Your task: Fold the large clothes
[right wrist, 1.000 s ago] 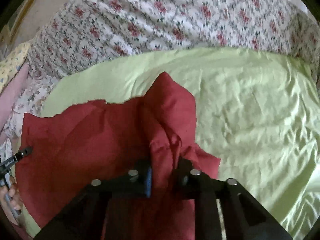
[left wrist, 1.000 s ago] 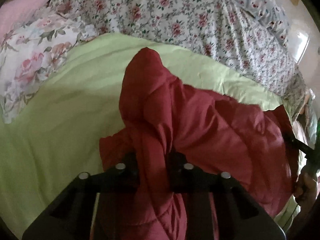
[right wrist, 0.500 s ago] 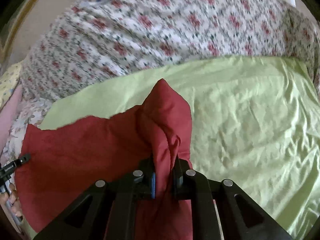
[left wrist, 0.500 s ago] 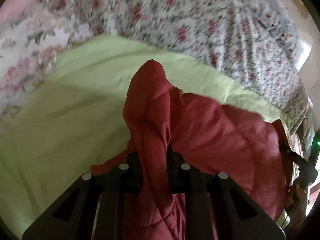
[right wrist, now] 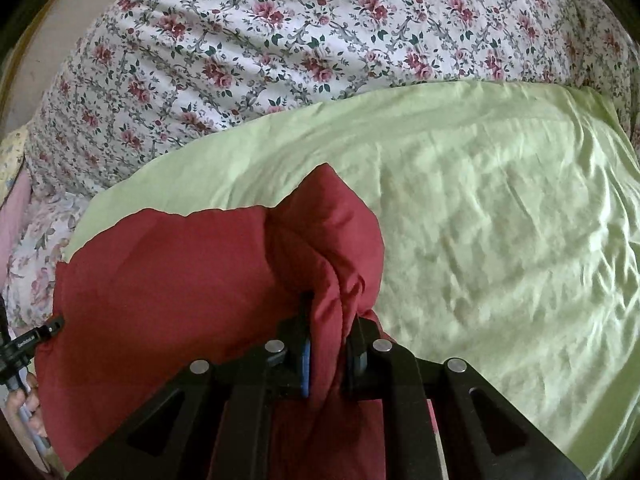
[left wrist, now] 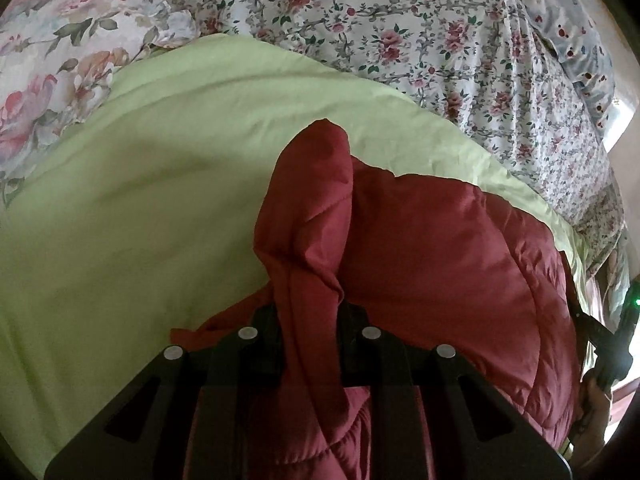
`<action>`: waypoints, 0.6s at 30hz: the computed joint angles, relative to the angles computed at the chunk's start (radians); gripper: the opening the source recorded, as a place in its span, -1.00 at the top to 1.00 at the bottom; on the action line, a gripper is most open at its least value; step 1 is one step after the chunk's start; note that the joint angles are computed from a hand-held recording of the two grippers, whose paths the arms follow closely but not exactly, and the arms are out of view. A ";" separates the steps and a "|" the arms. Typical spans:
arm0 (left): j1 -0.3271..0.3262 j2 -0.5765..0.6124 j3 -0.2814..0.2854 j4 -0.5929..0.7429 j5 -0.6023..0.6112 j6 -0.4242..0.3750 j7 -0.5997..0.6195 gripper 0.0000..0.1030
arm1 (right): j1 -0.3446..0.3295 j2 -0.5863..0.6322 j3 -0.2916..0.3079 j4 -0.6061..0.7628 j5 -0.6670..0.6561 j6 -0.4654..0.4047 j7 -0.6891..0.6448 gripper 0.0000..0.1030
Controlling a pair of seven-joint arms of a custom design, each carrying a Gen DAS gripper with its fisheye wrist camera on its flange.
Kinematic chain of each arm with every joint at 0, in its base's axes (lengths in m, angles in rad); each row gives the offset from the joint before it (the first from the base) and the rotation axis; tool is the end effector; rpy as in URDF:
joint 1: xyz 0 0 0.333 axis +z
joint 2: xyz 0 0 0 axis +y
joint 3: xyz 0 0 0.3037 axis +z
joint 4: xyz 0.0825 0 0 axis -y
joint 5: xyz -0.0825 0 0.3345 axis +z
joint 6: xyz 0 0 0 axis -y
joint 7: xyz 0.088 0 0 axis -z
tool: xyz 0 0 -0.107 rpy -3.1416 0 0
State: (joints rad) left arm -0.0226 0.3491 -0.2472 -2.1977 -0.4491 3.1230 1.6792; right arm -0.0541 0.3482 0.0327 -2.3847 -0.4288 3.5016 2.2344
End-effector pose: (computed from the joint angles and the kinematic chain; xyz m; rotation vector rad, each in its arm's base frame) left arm 0.5532 -0.1073 0.3152 -2.1077 1.8913 -0.8185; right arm 0.5185 0.0382 0.2968 -1.5124 1.9073 -0.4321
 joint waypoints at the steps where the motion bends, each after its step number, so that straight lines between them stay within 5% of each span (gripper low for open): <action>1: -0.001 0.000 0.000 0.000 0.002 0.001 0.000 0.71 | -0.013 0.000 0.010 -0.001 -0.010 0.005 0.006 0.78; 4: 0.017 0.006 -0.018 0.008 -0.006 -0.010 0.013 0.70 | -0.087 0.013 0.071 0.019 -0.075 -0.013 0.051 0.77; 8: 0.045 0.004 -0.049 0.007 -0.037 -0.014 0.037 0.68 | -0.073 0.012 0.060 0.024 -0.079 -0.028 0.053 0.76; 13: 0.067 -0.018 -0.074 -0.024 -0.094 0.019 0.044 0.17 | -0.071 0.014 0.061 0.031 -0.074 -0.040 0.053 0.70; 18: 0.161 -0.071 -0.186 -0.079 -0.198 0.061 0.111 0.12 | -0.080 0.017 0.068 0.033 -0.073 -0.044 0.054 0.54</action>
